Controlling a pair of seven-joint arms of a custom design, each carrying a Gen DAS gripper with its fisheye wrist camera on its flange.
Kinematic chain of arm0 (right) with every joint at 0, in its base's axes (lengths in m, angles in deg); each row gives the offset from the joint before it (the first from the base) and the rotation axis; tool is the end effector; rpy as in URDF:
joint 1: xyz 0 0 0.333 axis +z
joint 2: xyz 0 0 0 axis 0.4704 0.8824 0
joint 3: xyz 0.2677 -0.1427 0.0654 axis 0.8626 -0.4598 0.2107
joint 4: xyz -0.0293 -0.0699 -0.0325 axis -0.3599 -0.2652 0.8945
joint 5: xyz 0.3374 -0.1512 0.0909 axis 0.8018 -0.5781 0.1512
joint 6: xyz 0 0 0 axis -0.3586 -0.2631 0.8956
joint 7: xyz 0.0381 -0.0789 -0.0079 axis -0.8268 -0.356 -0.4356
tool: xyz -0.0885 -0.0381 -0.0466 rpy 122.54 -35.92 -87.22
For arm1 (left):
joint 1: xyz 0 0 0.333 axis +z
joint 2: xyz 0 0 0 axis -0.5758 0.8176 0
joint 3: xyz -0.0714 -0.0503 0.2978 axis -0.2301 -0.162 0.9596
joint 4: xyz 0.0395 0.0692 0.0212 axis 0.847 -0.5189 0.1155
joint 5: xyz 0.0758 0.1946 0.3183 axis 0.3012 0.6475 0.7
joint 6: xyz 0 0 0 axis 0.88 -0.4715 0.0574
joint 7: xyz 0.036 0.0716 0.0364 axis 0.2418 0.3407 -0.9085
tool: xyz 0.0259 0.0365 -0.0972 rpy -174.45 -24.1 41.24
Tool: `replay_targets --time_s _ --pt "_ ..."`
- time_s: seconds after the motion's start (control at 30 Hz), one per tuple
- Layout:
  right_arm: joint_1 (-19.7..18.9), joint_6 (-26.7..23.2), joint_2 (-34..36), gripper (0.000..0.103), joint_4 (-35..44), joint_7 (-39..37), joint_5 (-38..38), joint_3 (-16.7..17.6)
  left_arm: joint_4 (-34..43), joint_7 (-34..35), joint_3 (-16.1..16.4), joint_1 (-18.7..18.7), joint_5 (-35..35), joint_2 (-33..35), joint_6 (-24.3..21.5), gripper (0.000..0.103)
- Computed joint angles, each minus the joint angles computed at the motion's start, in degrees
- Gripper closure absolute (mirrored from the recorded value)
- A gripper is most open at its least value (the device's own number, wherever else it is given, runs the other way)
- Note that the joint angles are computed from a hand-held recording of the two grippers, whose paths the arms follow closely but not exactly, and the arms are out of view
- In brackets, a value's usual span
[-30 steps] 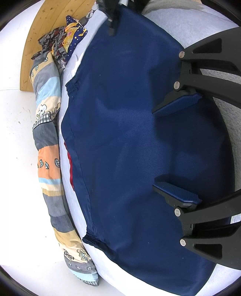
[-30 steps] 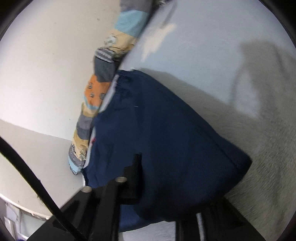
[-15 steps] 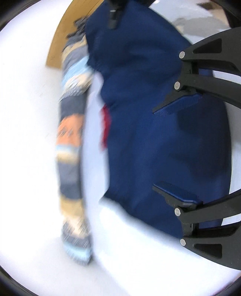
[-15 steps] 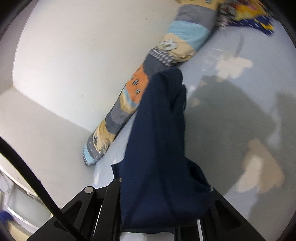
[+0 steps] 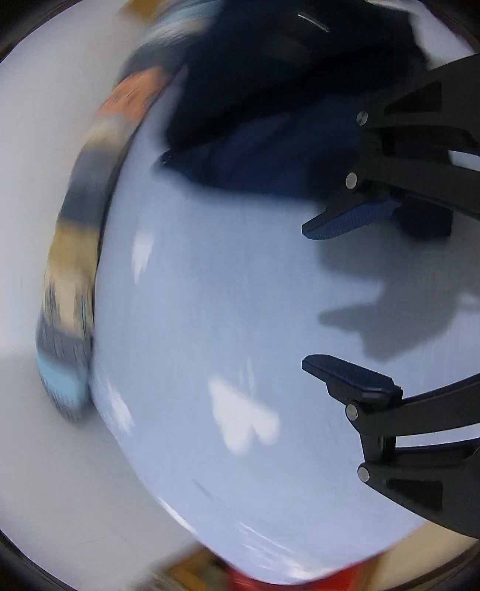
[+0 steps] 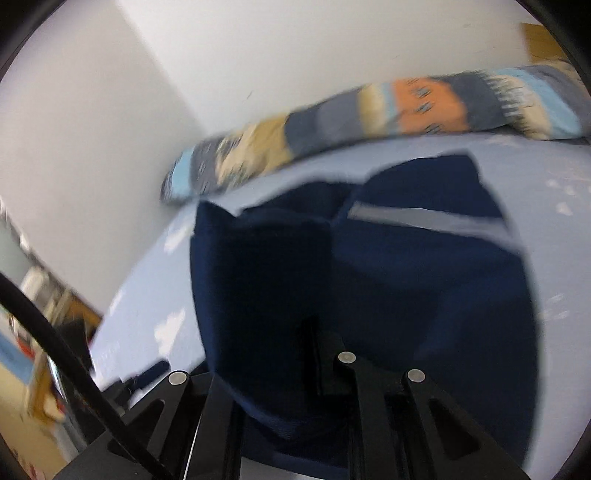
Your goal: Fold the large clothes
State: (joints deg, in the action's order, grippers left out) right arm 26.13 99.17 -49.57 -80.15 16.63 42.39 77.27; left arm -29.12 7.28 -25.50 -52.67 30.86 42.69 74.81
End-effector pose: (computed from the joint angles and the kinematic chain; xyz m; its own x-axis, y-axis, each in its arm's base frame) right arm 0.7179 0.0609 0.4433 0.1501 -0.8954 -0.4192 -0.7410 0.1789 -0.6472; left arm 0.6717 -0.2320 0.4360 0.3153 -0.9458 0.0773 -0.7267 -0.2930 -0.6213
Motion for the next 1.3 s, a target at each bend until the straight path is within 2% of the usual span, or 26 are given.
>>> replay_targets --time_s 0.1,0.17,0.27,0.33,0.43,0.5,0.53,0.6,0.63,0.67,0.7,0.73,0.77,0.9,0.97,1.0,1.03,1.07,1.1,1.13,1.17,1.2,1.23,1.27,1.3 --pt "3.5 1.3 3.0 0.090 -0.1 2.2 -5.1 -1.5 -6.9 -10.9 3.3 -0.1 4.7 -6.1 5.0 0.038" --pt "2.2 1.5 4.0 0.090 0.5 1.7 -4.7 0.0 -8.7 -15.2 3.6 0.3 7.9 -8.5 4.1 0.038" --pt "-1.1 2.1 2.8 0.090 -0.2 -1.5 -0.1 3.8 -9.6 -16.5 1.6 2.5 8.3 -9.7 6.3 0.038" --pt "-1.9 1.4 2.4 0.090 1.2 -4.3 1.3 4.6 -8.7 -17.1 0.9 2.7 9.4 -9.5 5.0 0.038" --pt "-0.1 1.9 1.4 0.090 -1.0 -8.0 0.5 4.0 -7.0 -16.1 -0.2 3.1 9.3 -8.4 4.6 0.038" --pt "3.4 2.9 1.9 0.090 -2.6 -8.4 -4.8 1.3 -6.1 -15.0 -0.6 3.2 8.7 -7.6 4.5 0.038" --pt "5.6 5.3 2.1 0.088 -4.5 -8.5 -8.2 -0.3 -5.8 -14.1 -0.8 3.5 8.0 -7.3 4.5 0.038" --pt "6.6 9.4 1.8 0.081 -7.4 -9.5 -11.5 -0.4 -6.1 -13.6 -0.8 3.4 7.2 -7.3 5.3 0.038" --pt "7.4 11.3 1.7 0.075 -8.4 -9.3 -13.7 -1.0 -6.1 -13.2 -0.9 3.5 6.9 -7.3 5.9 0.038" --pt "8.2 11.7 1.3 0.065 -9.0 -8.5 -16.0 -1.8 -6.1 -12.9 -0.8 3.5 6.7 -7.1 6.4 0.038" --pt "7.6 10.8 0.9 0.059 -9.2 -8.5 -17.1 -1.3 -6.0 -12.7 -0.7 3.3 6.6 -7.0 6.7 0.038" --pt "5.6 9.3 0.3 0.045 -9.6 -10.0 -16.8 0.9 -5.8 -12.4 -0.7 3.2 6.5 -6.8 7.0 0.038" --pt "3.7 8.7 -0.4 0.039 -10.5 -12.0 -15.7 3.0 -5.5 -11.8 -0.8 3.2 5.9 -6.6 7.2 0.038" --pt "-0.9 7.2 -3.6 0.036 -14.8 -21.4 -11.1 7.9 -4.9 -9.8 -0.8 3.0 4.4 -5.8 9.4 0.038" --pt "-4.6 2.8 -6.4 0.036 -17.2 -29.2 -5.7 10.5 -4.6 -8.1 -0.9 2.9 3.3 -5.4 10.3 0.038" --pt "-5.6 1.2 -7.8 0.036 -18.4 -32.0 -3.8 10.8 -4.5 -6.8 -1.1 3.0 2.5 -5.1 10.7 0.038" --pt "-7.7 -3.1 -9.6 0.036 -18.9 -35.4 -0.6 11.1 -4.4 -5.6 -1.3 3.0 1.7 -4.9 11.1 0.038" --pt "-9.2 -7.3 -10.3 0.037 -18.6 -36.7 1.9 11.4 -4.3 -3.9 -1.6 3.2 0.5 -4.7 11.3 0.038" --pt "-12.7 -14.4 -11.1 0.039 -17.6 -37.9 5.6 12.1 -4.2 -2.3 -1.9 3.2 -0.6 -4.5 11.5 0.038" --pt "-14.2 -18.3 -12.0 0.043 -17.0 -39.3 9.7 11.2 -3.9 -0.5 -2.3 3.3 -1.8 -4.2 11.8 0.038" --pt "-13.8 -19.0 -12.9 0.044 -17.0 -40.7 13.4 9.3 -3.4 1.5 -2.7 3.3 -2.9 -3.7 11.8 0.038" --pt "-15.2 -17.6 -13.8 0.044 -17.1 -42.0 16.5 9.3 -3.1 2.5 -2.5 3.0 -3.5 -3.5 11.9 0.038" --pt "-14.9 -15.6 -14.2 0.051 -17.2 -42.4 18.0 8.3 -2.4 4.2 -2.8 2.7 -4.4 -2.9 11.8 0.038" --pt "-14.1 -11.4 -14.3 0.062 -16.9 -42.2 18.6 7.1 -2.1 5.5 -2.9 2.5 -5.1 -2.6 11.9 0.038" --pt "-13.3 -9.6 -13.9 0.067 -16.2 -41.2 18.1 5.9 -1.4 8.0 -3.7 2.6 -6.6 -1.9 12.2 0.038"
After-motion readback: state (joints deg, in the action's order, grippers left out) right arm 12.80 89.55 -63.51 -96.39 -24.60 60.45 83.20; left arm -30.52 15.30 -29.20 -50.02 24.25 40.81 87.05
